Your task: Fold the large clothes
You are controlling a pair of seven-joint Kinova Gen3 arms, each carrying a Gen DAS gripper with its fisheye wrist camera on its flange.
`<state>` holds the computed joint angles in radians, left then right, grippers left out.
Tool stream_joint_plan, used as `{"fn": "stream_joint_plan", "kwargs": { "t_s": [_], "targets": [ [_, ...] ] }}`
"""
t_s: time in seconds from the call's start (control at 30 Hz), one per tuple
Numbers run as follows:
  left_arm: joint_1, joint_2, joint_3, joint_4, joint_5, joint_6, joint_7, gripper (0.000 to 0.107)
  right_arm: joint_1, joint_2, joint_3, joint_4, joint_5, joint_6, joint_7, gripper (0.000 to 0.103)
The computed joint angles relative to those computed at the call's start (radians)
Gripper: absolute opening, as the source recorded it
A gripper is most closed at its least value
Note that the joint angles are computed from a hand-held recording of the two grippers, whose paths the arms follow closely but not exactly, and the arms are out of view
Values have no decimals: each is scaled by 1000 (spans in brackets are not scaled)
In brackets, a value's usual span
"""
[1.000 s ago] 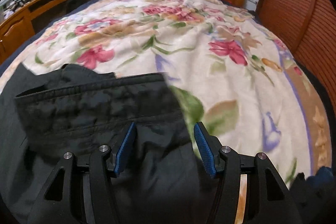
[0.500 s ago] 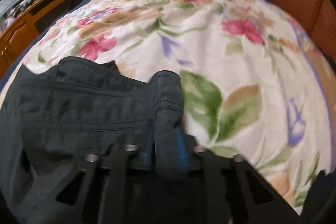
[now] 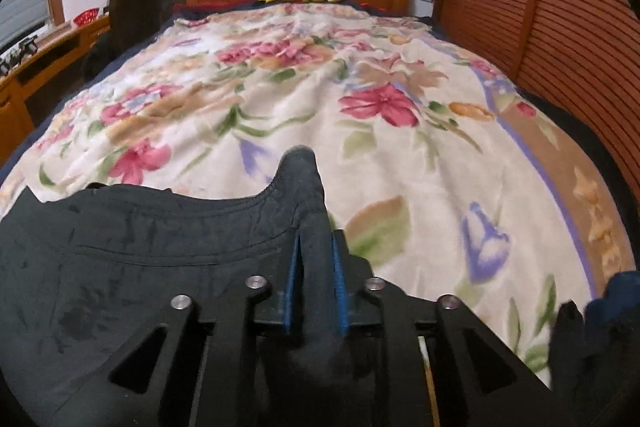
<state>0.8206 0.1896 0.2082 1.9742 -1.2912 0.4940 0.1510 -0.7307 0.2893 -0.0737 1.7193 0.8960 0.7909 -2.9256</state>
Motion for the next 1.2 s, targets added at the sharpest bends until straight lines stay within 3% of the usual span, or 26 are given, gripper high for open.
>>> {"fn": "stream_joint_plan", "kwargs": {
  "t_s": [0.17, 0.27, 0.6, 0.9, 1.1, 1.2],
  "targets": [
    [22, 7, 10, -4, -6, 33, 27, 57, -26, -114, -49, 120, 53, -69, -75, 46],
    [48, 20, 21, -16, -1, 86, 25, 57, -49, -155, -105, 167, 70, -30, -109, 58],
    [94, 6, 48, 9, -6, 169, 81, 57, -140, -222, -260, 275, 56, 160, -217, 61],
    [81, -59, 94, 71, 57, 242, 96, 57, -208, -256, -336, 352, 21, 265, -330, 63],
    [42, -73, 110, 96, 123, 243, 44, 57, -181, -304, -339, 427, 44, 158, -440, 65],
    [6, -81, 99, 115, 162, 179, 14, 57, -145, -315, -333, 449, 43, 92, -455, 67]
  ]
}}
